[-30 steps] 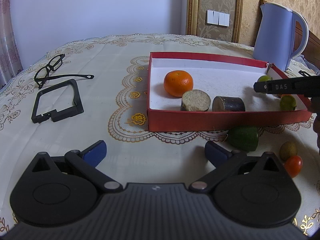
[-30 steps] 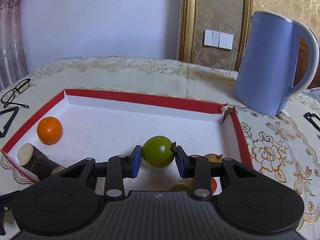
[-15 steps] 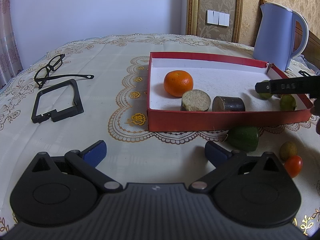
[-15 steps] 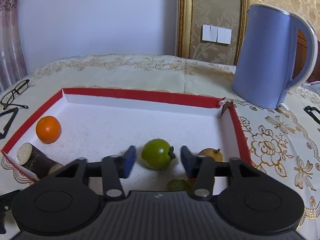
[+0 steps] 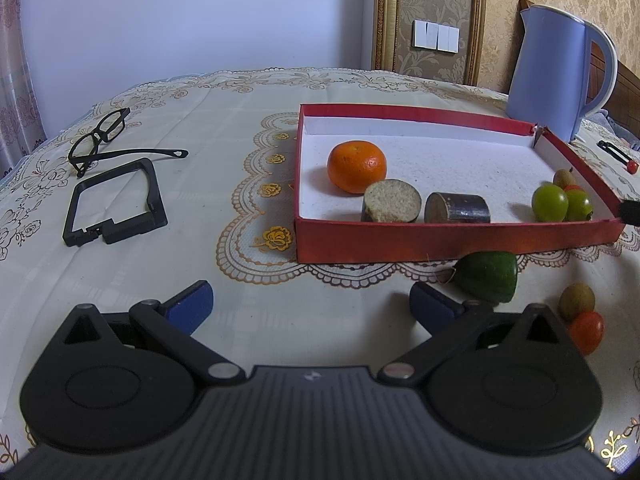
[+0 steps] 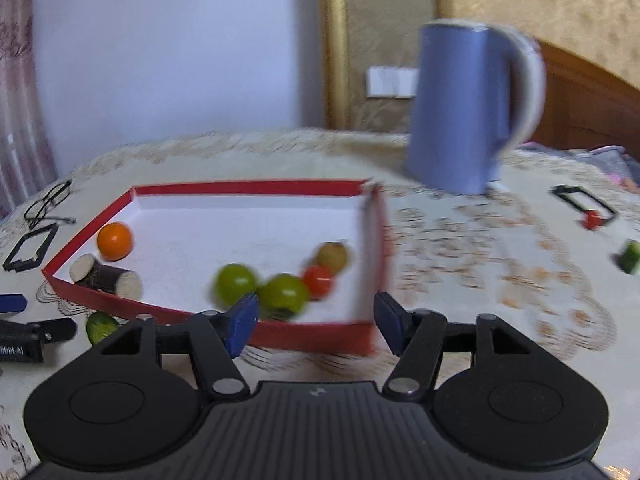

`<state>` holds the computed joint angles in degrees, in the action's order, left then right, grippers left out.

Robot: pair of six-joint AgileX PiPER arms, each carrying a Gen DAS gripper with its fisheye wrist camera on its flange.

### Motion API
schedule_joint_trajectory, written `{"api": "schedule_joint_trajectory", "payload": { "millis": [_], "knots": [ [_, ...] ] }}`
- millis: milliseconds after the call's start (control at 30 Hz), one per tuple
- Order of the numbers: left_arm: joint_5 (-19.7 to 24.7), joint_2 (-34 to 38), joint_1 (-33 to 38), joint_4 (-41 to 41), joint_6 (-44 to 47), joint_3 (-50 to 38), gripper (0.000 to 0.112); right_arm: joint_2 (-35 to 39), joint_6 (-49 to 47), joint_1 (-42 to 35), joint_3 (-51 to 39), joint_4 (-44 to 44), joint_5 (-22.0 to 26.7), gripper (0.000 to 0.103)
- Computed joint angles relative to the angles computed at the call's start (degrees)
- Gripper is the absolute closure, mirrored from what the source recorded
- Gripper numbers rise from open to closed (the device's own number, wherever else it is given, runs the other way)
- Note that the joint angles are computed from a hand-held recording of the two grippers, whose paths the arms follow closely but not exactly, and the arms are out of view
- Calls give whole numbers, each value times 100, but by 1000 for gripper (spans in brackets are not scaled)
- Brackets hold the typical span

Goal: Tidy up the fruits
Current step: 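Lift the right gripper away from the tray, then move the left gripper to the cut green lime and grasp it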

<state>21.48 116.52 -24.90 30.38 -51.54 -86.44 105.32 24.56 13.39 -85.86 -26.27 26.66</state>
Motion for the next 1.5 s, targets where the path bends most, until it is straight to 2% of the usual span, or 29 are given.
{"api": "schedule_joint_trajectory", "payload": {
  "millis": [33,133,200,233,367,533,633,700,800,867,900,1000,1033,1100,1167,1200,1300,1400,1433,1467,1500],
  "knots": [
    [0,0,0,0,0,0,9,-155,376,-35,211,-408,-60,30],
    [0,2,0,-2,2,-3,9,-502,1667,-152,745,-1757,-198,29],
    [-2,2,2,-4,5,-1,9,-474,2291,-136,789,-2620,101,29],
    [-2,2,2,-4,5,-1,9,-443,2382,-187,766,-2708,172,29],
    [-2,2,2,-4,5,-1,9,-211,1634,-551,422,-1523,298,29],
    [-14,-59,-10,-132,115,56,9,140,1546,-663,186,-1339,455,26],
    [-500,-329,32,-835,494,371,9,87,1324,-780,233,-971,291,17],
    [-699,-461,-17,-991,492,457,9,79,1242,-783,243,-896,281,16],
    [-579,-419,-168,-1364,1002,207,9,162,1333,-674,138,-1127,483,16],
    [-297,-273,-328,-944,704,-97,9,206,1451,-636,76,-1238,617,3],
    [-218,-191,-394,-751,556,-229,9,227,1410,-661,34,-1155,658,3],
    [35,112,-447,-1185,1073,-682,9,220,1370,-673,38,-1116,644,3],
    [75,184,-470,-1097,985,-763,9,225,1372,-674,34,-1123,648,3],
    [86,275,-525,-724,687,-818,14,221,1360,-679,35,-1107,644,3],
    [104,336,-522,-753,806,-846,30,224,1365,-676,31,-1117,650,3],
    [107,364,-518,-830,864,-849,31,221,1364,-676,33,-1116,650,2],
    [-54,301,-588,-232,405,-645,38,217,1363,-676,36,-1115,652,2],
    [-179,273,-593,-191,422,-590,57,218,1362,-677,36,-1114,649,2],
    [-274,259,-564,-448,699,-568,71,221,1370,-672,34,-1120,651,2],
    [-377,235,-536,-734,981,-532,78,221,1370,-672,34,-1120,651,2],
    [-308,248,-548,-791,1060,-589,78,222,1369,-674,35,-1120,650,2]
  ]
}}
